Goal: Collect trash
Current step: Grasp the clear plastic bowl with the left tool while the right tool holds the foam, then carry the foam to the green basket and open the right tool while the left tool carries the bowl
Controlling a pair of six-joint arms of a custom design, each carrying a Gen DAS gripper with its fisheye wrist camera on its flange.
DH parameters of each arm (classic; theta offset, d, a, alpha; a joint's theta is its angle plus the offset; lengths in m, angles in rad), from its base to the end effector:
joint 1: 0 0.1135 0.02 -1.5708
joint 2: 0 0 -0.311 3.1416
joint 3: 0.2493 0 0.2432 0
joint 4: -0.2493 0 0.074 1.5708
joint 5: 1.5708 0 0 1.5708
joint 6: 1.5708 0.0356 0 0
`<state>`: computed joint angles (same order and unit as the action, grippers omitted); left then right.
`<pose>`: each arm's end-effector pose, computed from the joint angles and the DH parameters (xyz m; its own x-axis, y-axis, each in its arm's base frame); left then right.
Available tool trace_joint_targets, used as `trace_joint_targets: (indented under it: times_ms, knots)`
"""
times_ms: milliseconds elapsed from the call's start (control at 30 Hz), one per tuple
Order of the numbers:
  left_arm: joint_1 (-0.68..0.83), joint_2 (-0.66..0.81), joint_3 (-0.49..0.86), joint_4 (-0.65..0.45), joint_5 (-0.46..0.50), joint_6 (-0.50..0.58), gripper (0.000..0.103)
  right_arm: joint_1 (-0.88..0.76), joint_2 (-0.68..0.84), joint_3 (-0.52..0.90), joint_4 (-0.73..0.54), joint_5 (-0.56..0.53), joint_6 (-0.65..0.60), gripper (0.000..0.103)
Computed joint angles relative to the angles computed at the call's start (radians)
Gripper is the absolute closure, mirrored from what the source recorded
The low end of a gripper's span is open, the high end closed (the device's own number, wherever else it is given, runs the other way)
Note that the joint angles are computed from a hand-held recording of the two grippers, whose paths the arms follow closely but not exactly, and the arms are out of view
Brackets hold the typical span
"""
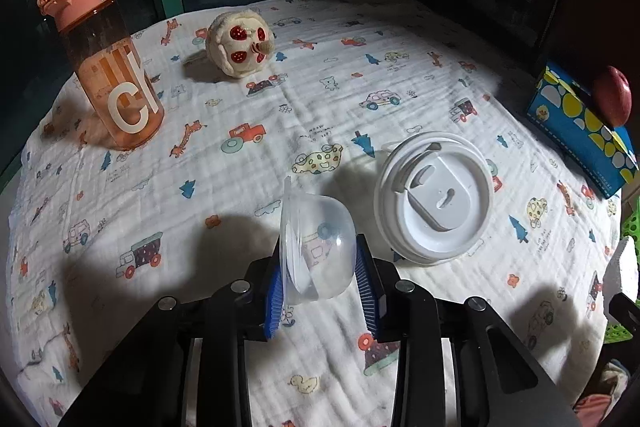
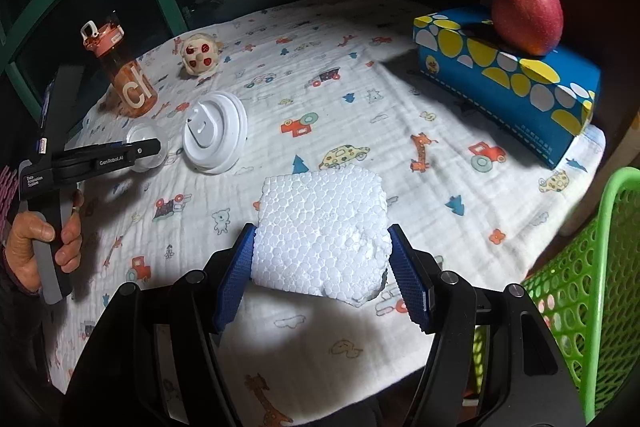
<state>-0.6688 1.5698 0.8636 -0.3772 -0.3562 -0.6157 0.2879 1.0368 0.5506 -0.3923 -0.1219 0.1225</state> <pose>0.2338 -0.1690 0.2223 -0.8275 -0.0359 -0.5603 -0.0305 0.9994 -0.0189 0.1598 0.0518 0.2400 -0.7761 -0.1033 -0.6221 -0.2634 0.9494 0.1709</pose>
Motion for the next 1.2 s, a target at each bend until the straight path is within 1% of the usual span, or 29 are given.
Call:
trace_joint_targets:
  times_ms: [133, 267, 433, 533, 733, 933, 1100, 1200]
  knots:
    - [-0.058, -0.053, 0.014, -0.049, -0.022, -0.039, 0.072, -0.081, -0.074, -0.003, -0.061, -0.038, -0.040, 0.038]
    - [-0.135, -0.086, 0.048, -0.100, -0.056, -0.067, 0.072, -0.201, -0.141, -0.006, -0.126, -0.091, -0.113, 0.038]
    - [-0.238, -0.079, 0.123, -0.147, -0.085, -0.092, 0.072, -0.448, -0.201, 0.004, -0.220, -0.214, -0.264, 0.038]
    - [-0.297, -0.057, 0.175, -0.164, -0.102, -0.101, 0.072, -0.640, -0.210, 0.020, -0.282, -0.312, -0.389, 0.038]
    - [-0.392, 0.027, 0.300, -0.175, -0.100, -0.109, 0.072, -1.003, -0.168, 0.063, -0.404, -0.477, -0.660, 0.038]
    - [-0.461, 0.140, 0.439, -0.181, -0.080, -0.095, 0.072, -1.286, -0.072, 0.110, -0.489, -0.575, -0.892, 0.038]
    - [-0.503, 0.227, 0.555, -0.191, -0.062, -0.082, 0.072, -1.414, 0.007, 0.136, -0.481, -0.591, -0.993, 0.038]
    - [-0.522, 0.273, 0.627, -0.204, -0.054, -0.066, 0.072, -1.469, 0.060, 0.150, -0.459, -0.590, -1.018, 0.038]
